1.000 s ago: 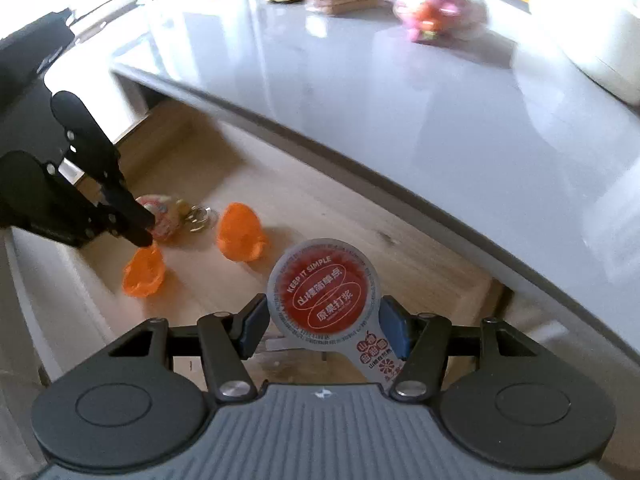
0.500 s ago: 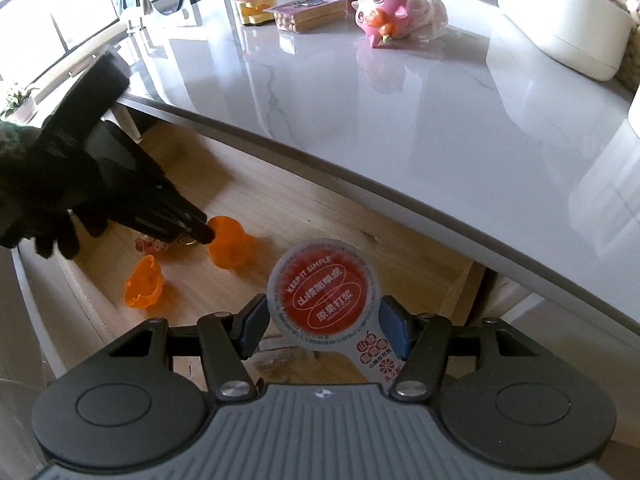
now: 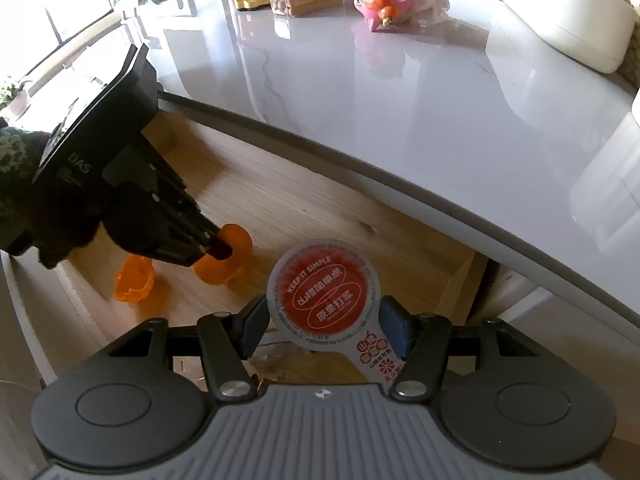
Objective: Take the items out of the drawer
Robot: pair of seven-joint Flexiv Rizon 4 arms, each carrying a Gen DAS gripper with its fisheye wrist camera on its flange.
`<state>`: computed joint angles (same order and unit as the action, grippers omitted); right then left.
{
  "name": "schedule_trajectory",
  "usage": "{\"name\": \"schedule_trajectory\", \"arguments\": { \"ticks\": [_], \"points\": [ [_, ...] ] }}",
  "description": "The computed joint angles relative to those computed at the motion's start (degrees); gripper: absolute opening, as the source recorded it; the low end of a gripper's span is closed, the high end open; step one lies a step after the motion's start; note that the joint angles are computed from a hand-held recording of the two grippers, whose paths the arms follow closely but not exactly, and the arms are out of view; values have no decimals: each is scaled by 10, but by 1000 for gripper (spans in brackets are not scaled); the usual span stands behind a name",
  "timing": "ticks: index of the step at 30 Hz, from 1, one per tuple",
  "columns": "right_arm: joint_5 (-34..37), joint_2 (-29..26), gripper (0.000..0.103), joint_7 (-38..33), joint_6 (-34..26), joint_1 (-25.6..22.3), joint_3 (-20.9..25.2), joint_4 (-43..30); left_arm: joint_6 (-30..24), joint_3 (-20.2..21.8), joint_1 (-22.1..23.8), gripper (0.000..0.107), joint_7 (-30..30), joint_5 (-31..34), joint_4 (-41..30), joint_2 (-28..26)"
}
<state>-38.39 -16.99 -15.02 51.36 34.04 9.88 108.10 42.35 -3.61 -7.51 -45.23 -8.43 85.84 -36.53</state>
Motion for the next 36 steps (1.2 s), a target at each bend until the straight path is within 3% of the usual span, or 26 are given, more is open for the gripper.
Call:
{"name": "schedule_trajectory", "arguments": {
  "ticks": [4,7,12,15,18,20,23,26,27,30,36],
  "points": [
    [2,1,60,1,-14,3,1,-5,-53,-10,11,9,28,-13,-3,12],
    [10,13,60,10,-8,3,6,-4,-57,-22,25,8,86,-31,30,50],
    [-7,38,60,35,-18,15,14,-3,-67,-51,71,8,190,-176,109,145],
    [-55,56,60,23,-50,20,12,-27,-34,-52,78,8,246,-281,131,187],
    [-114,48,60,-25,-115,23,2,-83,31,-47,64,8,267,-349,115,185],
    [-143,25,60,-67,-144,22,-10,-128,66,-53,57,9,244,-350,69,148],
    [-146,-21,60,-120,-135,8,-29,-180,154,-65,29,13,187,-343,14,76],
    [-115,-58,60,-115,-137,2,-48,-209,168,-36,14,16,94,-267,-36,20],
    [-108,-59,60,-106,-136,2,-51,-206,169,-49,25,17,83,-250,-47,10],
    [-104,-46,61,-88,-118,2,-50,-180,200,-75,43,17,113,-256,-28,14],
    [-118,-11,61,-51,-82,1,-37,-124,215,-81,47,17,96,-222,-14,23]
  ]
}}
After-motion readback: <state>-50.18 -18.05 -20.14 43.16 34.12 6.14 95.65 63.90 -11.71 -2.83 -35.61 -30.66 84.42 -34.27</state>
